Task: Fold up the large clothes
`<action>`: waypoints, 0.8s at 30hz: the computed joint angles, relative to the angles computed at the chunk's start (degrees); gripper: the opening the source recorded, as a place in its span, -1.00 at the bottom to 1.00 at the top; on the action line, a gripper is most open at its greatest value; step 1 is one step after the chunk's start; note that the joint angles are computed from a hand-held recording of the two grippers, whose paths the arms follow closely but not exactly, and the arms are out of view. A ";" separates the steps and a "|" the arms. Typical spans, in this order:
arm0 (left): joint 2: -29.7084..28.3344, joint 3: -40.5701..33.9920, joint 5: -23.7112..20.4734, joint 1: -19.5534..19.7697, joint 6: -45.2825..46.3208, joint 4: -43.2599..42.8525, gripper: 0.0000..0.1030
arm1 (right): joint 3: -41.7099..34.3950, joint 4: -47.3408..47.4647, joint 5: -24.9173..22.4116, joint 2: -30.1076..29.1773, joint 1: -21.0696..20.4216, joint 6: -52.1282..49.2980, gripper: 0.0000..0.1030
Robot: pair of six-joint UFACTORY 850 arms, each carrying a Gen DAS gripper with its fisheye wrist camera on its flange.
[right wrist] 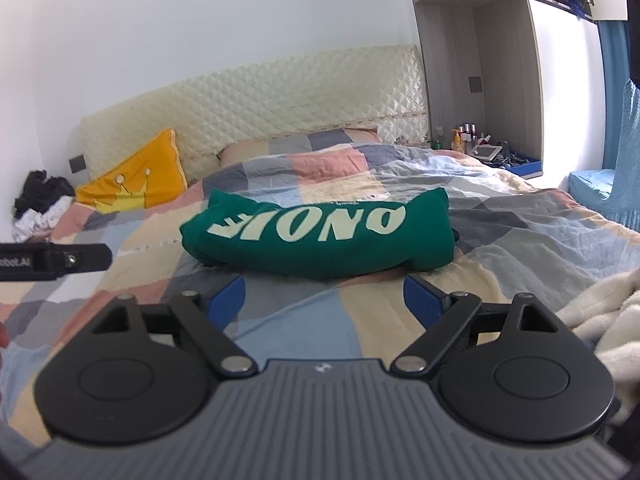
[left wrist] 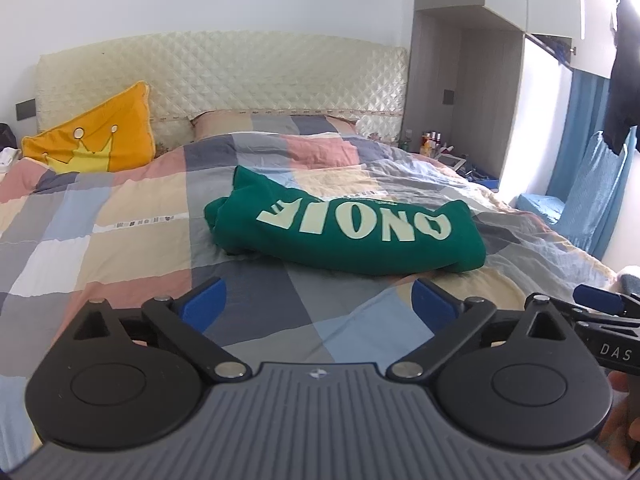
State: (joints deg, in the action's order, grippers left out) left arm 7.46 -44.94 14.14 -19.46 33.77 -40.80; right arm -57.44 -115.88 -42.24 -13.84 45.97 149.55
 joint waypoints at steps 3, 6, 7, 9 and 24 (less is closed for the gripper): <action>-0.12 -0.19 0.35 -0.26 3.67 -3.91 0.98 | -0.13 0.33 0.42 -0.15 -0.15 -0.16 0.70; -0.14 -0.32 0.15 -0.17 5.31 -5.96 0.99 | 0.17 0.29 -0.49 -0.04 0.02 0.36 0.71; -0.15 -0.34 0.04 -0.11 4.70 -5.54 0.99 | 0.09 0.75 -0.66 -0.08 0.05 0.03 0.72; -0.03 -0.25 -0.15 0.05 4.09 -4.90 0.99 | -0.11 1.69 -1.08 -0.29 0.35 -0.48 0.89; 0.39 0.26 0.42 -0.16 3.64 -4.15 0.99 | -0.04 0.97 -1.31 -0.38 0.54 -0.37 1.00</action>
State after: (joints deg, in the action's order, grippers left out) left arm 7.85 -44.69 14.56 -19.63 37.40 -44.95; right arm -57.48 -114.91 -43.54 -14.21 46.51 149.18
